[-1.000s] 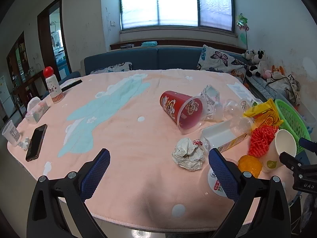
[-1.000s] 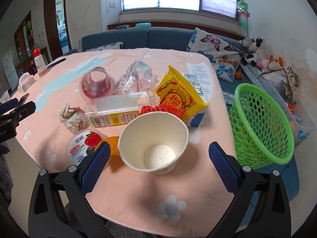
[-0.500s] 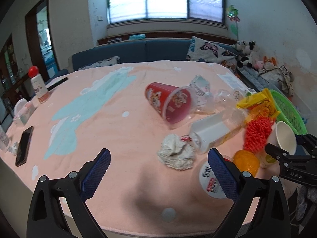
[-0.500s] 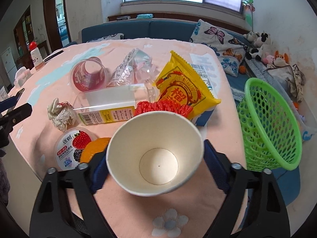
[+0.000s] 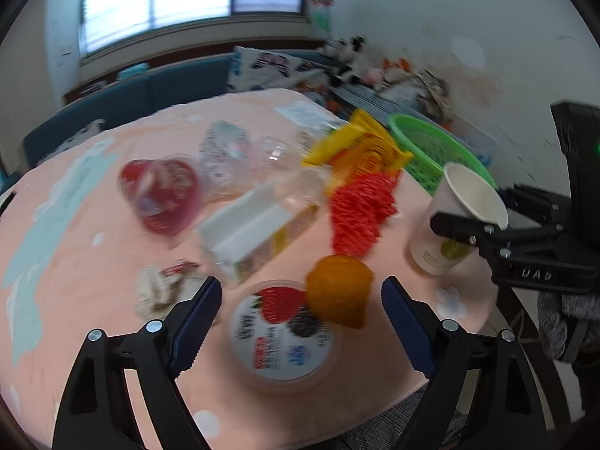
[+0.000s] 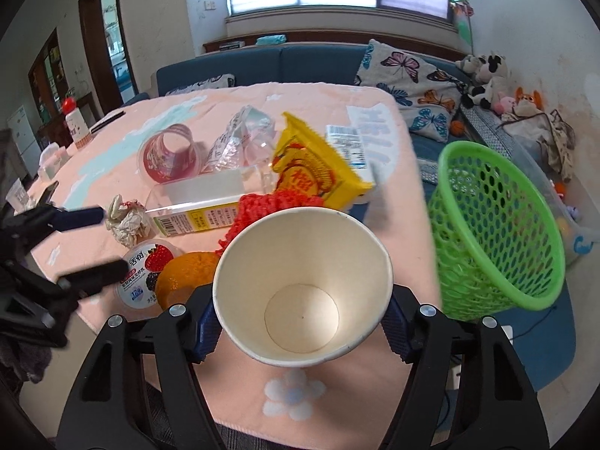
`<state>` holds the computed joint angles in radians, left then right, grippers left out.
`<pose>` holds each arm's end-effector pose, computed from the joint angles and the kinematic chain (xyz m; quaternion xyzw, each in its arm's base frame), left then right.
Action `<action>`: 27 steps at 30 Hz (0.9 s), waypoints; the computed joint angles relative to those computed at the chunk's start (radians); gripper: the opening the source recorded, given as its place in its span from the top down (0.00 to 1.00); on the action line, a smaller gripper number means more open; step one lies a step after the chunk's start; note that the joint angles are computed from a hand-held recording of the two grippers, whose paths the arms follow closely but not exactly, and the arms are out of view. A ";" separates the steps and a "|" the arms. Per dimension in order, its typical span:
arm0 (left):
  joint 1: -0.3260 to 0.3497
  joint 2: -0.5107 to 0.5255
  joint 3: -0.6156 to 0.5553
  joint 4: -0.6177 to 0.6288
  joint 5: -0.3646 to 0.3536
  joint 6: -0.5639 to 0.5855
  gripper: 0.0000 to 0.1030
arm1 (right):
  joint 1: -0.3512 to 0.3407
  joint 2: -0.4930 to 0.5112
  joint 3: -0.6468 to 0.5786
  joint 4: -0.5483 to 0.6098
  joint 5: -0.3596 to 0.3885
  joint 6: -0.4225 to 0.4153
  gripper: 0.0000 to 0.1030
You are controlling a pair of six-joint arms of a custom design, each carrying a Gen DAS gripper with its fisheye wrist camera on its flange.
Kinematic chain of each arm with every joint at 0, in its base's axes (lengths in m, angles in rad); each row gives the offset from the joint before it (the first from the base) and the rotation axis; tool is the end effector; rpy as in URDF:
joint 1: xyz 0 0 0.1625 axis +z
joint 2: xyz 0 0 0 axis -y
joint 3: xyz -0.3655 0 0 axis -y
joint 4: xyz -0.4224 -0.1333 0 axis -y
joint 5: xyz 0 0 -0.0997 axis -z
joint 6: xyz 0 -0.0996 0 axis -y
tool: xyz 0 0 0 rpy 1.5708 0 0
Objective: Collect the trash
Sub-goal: 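Grasp the orange ball with the left gripper while the right gripper lifts the cup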
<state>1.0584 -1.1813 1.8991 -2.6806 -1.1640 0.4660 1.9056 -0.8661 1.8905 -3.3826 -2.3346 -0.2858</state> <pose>-0.1358 -0.5937 0.1764 0.4167 0.8664 -0.1953 0.1937 0.2506 -0.5243 0.0999 0.1255 -0.8597 0.3643 0.3353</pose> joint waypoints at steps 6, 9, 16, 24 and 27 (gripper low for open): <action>0.001 0.084 -0.084 0.129 -0.026 0.041 0.27 | -0.012 -0.040 0.038 -0.024 -0.008 0.006 0.32; 0.014 0.115 -0.144 0.220 -0.049 0.030 0.28 | -0.021 -0.057 0.052 -0.030 -0.005 0.016 0.32; 0.033 0.153 -0.218 0.339 -0.101 0.018 0.28 | -0.040 -0.073 0.071 -0.048 -0.008 0.020 0.32; 0.048 0.220 -0.301 0.429 -0.124 0.002 0.31 | -0.054 -0.082 0.078 -0.055 -0.007 0.032 0.32; 0.051 0.226 -0.308 0.441 -0.129 0.002 0.38 | -0.057 -0.087 0.082 -0.058 -0.008 0.034 0.32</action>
